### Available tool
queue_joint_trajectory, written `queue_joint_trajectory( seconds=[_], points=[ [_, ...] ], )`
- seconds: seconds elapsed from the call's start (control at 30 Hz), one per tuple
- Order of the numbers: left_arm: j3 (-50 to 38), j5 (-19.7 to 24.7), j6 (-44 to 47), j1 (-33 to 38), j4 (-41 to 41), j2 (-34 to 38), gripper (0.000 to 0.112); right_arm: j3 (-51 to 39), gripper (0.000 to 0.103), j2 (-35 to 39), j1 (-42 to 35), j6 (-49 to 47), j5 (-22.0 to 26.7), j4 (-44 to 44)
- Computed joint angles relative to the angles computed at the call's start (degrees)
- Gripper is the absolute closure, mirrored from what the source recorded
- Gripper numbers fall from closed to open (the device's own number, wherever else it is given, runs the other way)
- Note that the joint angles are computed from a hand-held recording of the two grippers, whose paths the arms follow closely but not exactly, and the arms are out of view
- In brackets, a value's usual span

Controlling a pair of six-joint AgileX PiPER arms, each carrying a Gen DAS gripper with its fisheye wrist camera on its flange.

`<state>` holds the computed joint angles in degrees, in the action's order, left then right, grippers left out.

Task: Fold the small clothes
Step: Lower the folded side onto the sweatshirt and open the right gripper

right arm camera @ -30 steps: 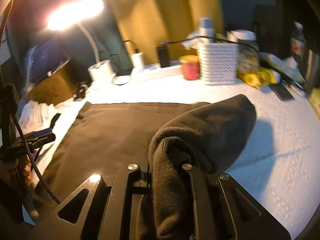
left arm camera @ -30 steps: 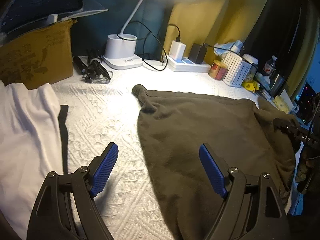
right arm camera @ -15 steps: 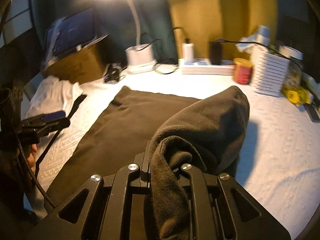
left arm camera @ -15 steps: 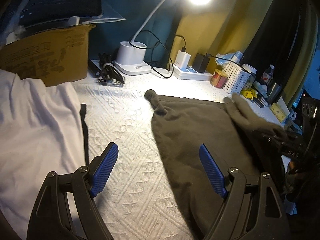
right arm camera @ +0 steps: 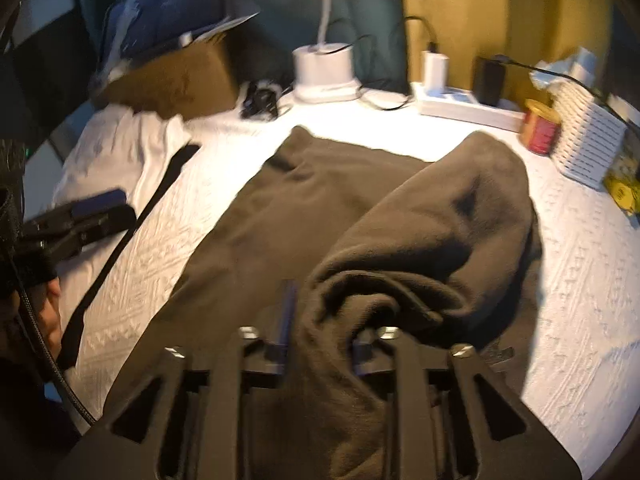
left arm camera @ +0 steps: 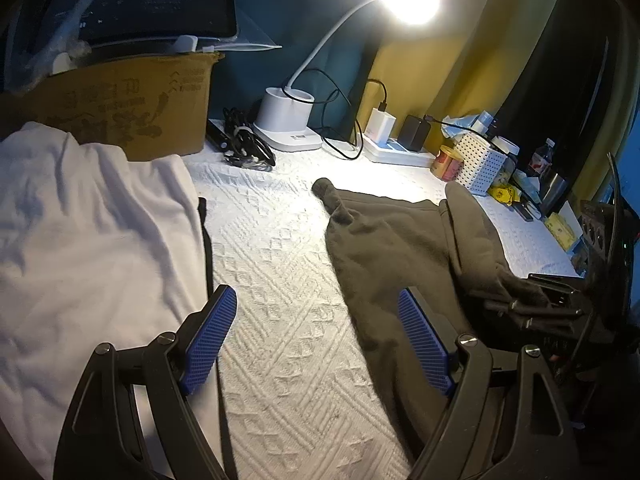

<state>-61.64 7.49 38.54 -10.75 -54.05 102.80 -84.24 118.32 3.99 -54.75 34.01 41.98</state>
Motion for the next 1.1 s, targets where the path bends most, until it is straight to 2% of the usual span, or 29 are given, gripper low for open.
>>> queue_joint_trajectory(
  seconds=[0.07, 0.23, 0.4, 0.53, 0.7, 0.77, 1.03, 1.1],
  points=[
    [0.8, -0.3, -1.1, 0.1, 1.1, -0.7, 0.03, 2.2, 0.042, -1.2, 1.5, -2.0, -1.1, 0.3],
    [3.7, -1.7, -0.3, 0.4, 0.1, -3.1, 0.03, 5.4, 0.04, -3.2, 4.4, -4.1, -0.7, -0.6],
    [6.4, -2.8, -3.6, 1.0, 2.7, -5.5, 0.03, 9.6, 0.032, -6.2, 6.3, -9.7, -0.6, 2.4],
    [7.7, -3.6, -18.2, 0.6, 17.0, -7.4, 0.03, 13.3, 0.031, -9.0, 7.3, -12.3, -2.0, 3.3],
    [7.8, -3.5, -36.9, -1.0, 35.3, -8.5, 0.03, 17.0, 0.03, -12.9, 4.1, -20.9, 1.9, 10.8],
    [7.1, -3.1, -38.8, -1.8, 37.2, -8.4, 0.03, 18.6, 0.03, -14.8, 1.9, -24.6, 4.4, 14.3],
    [1.6, -0.3, -56.7, -7.9, 56.1, -7.1, 0.03, 23.8, 0.03, -21.0, -8.6, -35.9, 11.3, 25.2],
    [-0.1, 0.7, -56.9, -9.4, 56.3, -6.6, 0.03, 24.8, 0.03, -21.8, -11.4, -38.0, 12.5, 26.9]
  ],
)
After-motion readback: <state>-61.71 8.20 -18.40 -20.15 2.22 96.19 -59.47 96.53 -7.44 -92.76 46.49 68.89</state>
